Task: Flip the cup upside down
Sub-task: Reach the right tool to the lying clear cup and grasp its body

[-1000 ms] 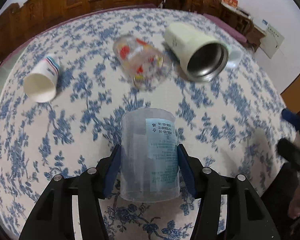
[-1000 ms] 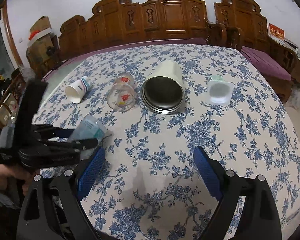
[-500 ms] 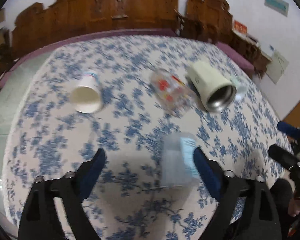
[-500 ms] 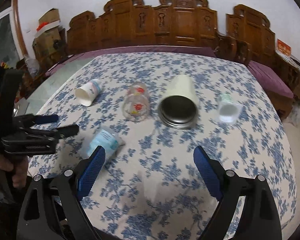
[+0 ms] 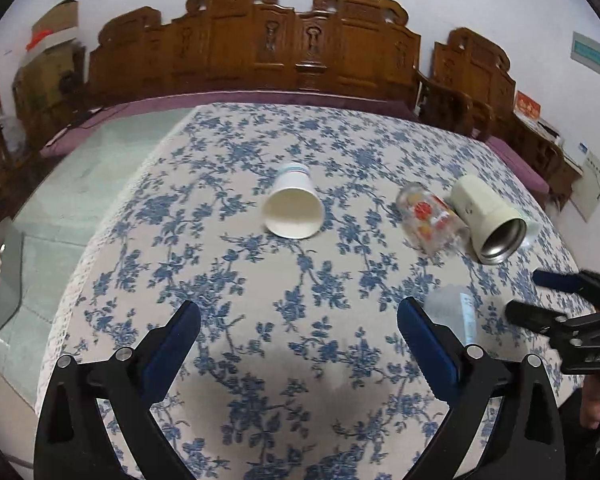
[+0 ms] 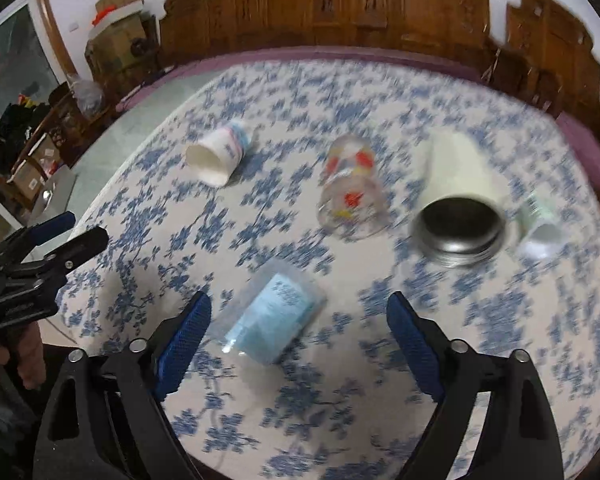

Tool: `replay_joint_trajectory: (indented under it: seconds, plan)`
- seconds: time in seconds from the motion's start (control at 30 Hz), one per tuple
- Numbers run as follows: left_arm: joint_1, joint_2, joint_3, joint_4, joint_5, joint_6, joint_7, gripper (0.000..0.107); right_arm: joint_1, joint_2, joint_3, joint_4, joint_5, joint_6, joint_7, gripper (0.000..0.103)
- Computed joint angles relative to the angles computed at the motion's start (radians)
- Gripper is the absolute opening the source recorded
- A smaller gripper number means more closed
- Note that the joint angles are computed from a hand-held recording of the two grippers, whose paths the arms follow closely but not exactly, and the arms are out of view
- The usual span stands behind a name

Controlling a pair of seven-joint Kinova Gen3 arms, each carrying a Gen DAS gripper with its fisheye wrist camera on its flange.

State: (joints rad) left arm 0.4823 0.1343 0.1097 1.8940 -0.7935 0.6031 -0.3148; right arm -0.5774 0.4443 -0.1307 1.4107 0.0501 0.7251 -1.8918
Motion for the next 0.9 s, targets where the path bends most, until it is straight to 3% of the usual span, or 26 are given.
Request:
replay_joint_trajectory:
  seconds: [0.13, 0.47, 0.67, 0.9]
  plan:
    - [0.003, 0.003, -0.008, 0.018, -0.037, -0.008, 0.043, 0.095, 0.01, 0.088, -0.019, -0.114, -0.061, 0.114, 0.003, 0.087]
    - [-0.011, 0.01, -0.022, 0.036, -0.012, -0.06, 0.032, 0.095, 0.049, 0.253, -0.029, -0.349, -0.203, 0.343, -0.041, 0.083]
    - [-0.011, 0.007, -0.024, 0.039, -0.012, -0.067, 0.031, 0.095, 0.09, 0.312, -0.042, -0.407, -0.269, 0.402, -0.046, 0.079]
    - [-0.01, 0.008, -0.024, 0.038, -0.011, -0.067, 0.031, 0.095, 0.102, 0.321, -0.047, -0.404, -0.303, 0.399, -0.033, 0.071]
